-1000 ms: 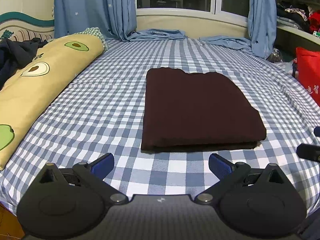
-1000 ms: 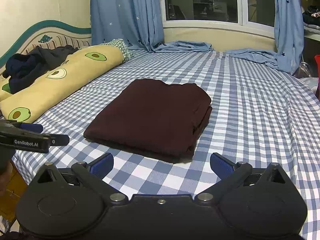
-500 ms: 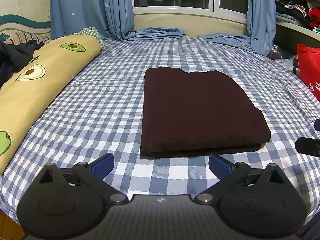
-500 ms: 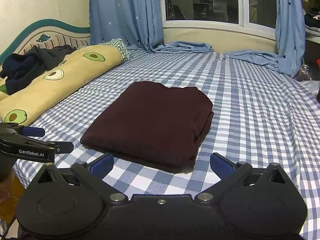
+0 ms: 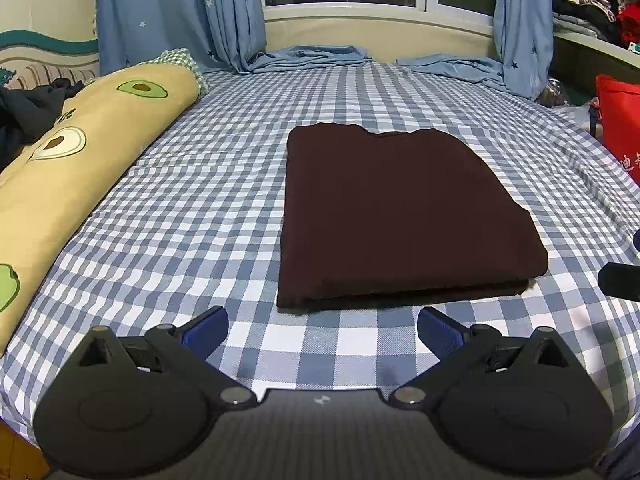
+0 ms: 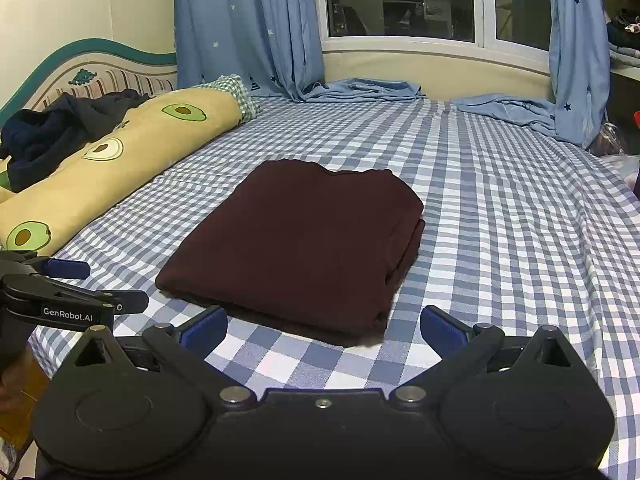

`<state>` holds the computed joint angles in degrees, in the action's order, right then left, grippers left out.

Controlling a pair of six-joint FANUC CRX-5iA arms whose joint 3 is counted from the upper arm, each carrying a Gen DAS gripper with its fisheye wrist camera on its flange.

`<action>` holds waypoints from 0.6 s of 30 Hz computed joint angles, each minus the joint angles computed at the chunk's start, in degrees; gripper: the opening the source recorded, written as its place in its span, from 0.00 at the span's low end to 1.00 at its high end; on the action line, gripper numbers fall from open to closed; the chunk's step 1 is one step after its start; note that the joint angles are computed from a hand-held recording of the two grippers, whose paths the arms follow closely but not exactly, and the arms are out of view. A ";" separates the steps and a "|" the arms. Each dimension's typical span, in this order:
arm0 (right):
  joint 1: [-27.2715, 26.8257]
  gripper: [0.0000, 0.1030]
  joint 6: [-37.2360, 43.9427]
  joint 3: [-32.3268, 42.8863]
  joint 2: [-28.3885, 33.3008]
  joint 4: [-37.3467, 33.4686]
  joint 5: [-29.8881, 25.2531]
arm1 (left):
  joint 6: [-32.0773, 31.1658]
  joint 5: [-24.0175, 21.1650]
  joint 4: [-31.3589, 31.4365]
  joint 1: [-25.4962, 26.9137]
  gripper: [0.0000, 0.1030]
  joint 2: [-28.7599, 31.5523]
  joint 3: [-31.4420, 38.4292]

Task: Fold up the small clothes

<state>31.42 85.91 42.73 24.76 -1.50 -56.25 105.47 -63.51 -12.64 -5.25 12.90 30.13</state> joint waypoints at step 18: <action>-0.59 0.99 0.52 1.44 1.18 0.43 -0.22 | -2.65 1.43 1.27 -0.07 0.99 1.53 2.37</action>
<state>30.83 86.43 44.18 25.94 -1.07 -56.46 102.81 -62.08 -11.37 -5.32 14.43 32.50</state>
